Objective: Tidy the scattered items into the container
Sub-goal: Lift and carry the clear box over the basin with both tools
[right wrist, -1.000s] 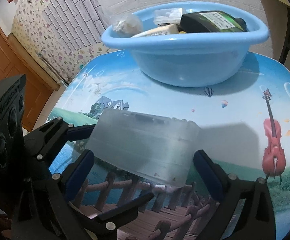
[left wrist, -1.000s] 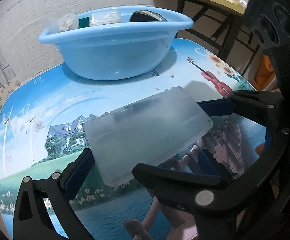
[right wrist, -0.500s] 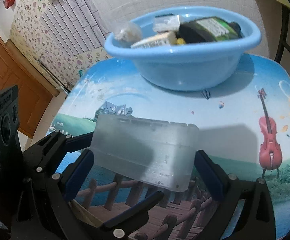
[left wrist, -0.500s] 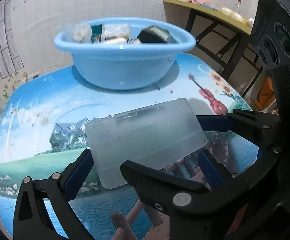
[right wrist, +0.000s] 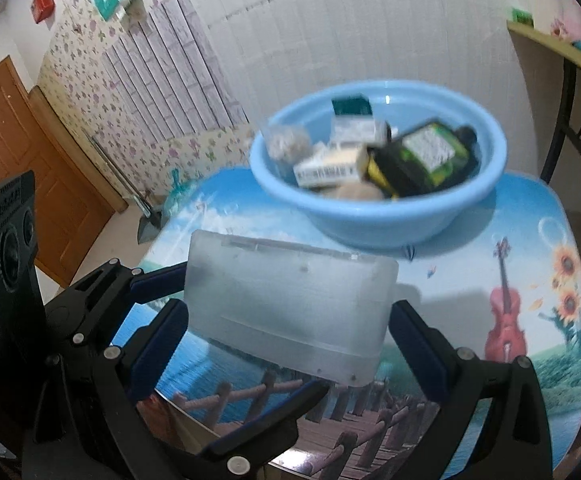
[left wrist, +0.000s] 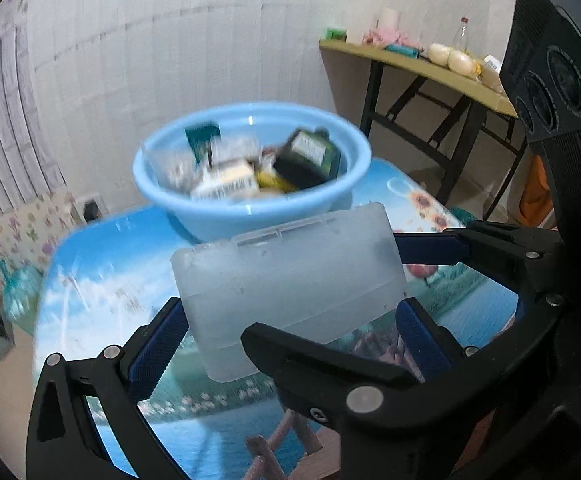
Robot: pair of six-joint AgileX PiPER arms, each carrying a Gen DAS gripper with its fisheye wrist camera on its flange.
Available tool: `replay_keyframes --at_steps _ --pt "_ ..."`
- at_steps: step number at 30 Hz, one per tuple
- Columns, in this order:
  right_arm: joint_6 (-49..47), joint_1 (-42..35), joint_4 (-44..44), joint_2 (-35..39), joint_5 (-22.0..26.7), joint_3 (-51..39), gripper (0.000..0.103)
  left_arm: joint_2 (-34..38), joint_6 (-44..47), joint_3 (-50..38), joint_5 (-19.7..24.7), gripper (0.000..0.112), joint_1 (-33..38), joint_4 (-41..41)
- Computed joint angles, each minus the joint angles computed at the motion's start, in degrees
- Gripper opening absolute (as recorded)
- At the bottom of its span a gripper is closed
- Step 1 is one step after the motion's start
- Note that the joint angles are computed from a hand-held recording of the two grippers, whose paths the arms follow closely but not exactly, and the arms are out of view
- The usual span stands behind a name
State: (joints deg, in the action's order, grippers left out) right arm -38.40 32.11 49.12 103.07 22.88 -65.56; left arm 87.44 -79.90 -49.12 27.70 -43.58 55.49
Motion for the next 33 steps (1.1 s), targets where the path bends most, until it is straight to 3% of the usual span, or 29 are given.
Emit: replay_keyframes --at_steps 7,16,33 --pt "-1.07 -0.63 -0.33 -2.39 1.33 -2.93 0.102 -0.96 1.56 -4.14 5.18 0.103 -0.52 2.81" --pt "0.51 -2.22 -2.27 1.14 3.81 -9.55 0.102 1.64 7.67 -8.14 2.38 0.103 4.29 0.53" --pt "5.47 -5.67 -7.16 15.92 10.97 -30.61 0.102 11.7 22.81 -18.47 -4.77 0.103 14.51 -8.79"
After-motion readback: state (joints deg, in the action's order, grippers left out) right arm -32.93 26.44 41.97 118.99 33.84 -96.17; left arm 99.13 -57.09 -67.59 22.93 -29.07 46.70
